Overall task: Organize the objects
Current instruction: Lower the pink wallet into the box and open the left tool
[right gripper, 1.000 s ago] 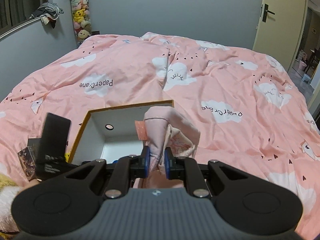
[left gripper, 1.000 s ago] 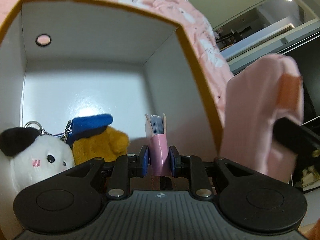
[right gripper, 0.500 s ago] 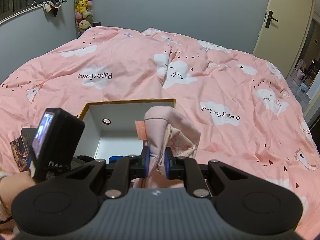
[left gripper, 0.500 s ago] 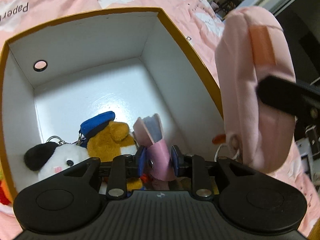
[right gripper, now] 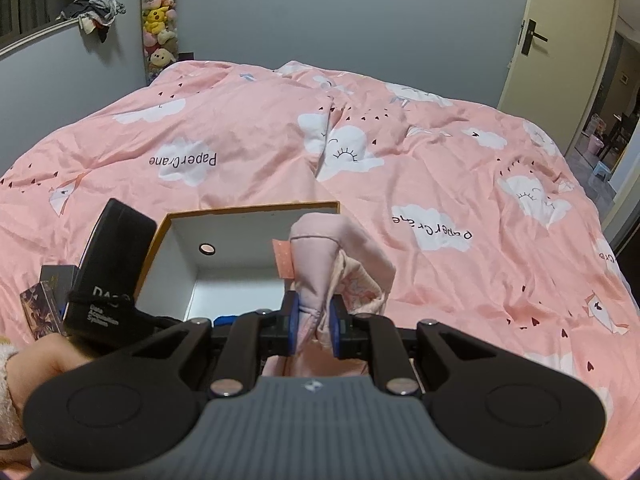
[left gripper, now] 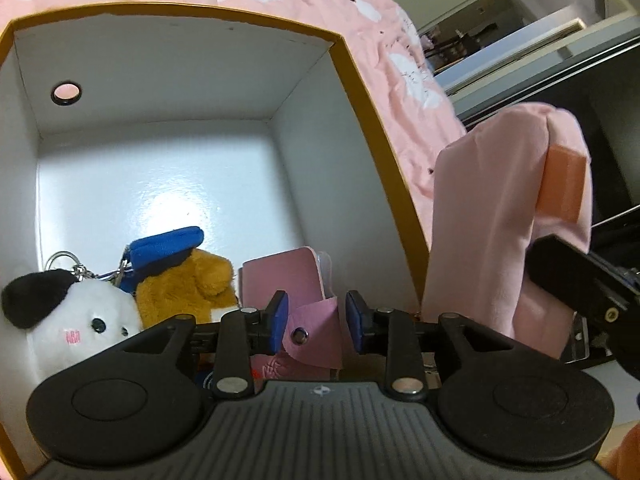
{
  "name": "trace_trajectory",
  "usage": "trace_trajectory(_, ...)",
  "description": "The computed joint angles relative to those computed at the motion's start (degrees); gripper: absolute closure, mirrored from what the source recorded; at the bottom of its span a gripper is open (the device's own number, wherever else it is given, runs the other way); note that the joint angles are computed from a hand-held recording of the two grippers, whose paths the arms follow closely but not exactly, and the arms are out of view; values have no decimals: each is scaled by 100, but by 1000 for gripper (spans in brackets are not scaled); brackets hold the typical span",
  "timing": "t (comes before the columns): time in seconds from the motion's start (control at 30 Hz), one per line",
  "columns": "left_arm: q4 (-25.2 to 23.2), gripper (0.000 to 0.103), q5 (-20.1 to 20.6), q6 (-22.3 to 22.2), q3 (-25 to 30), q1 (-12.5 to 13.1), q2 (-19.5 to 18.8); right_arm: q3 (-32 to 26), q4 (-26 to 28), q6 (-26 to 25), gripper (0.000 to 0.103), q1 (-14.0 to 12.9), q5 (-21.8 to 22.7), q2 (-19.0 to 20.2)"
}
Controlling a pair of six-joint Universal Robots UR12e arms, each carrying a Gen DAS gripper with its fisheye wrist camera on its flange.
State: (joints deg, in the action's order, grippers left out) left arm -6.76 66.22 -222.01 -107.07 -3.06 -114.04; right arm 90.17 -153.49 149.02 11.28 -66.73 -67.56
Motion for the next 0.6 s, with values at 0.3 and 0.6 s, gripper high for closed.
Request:
trace_trajectory(0.3, -287, 88, -160, 428, -69, -102, 189, -2, 7, 11, 87, 33, -105, -15)
trace_trajectory(0.6, -495, 93, 3, 633, 89, -235, 126, 35, 1, -2, 86, 26, -106, -41)
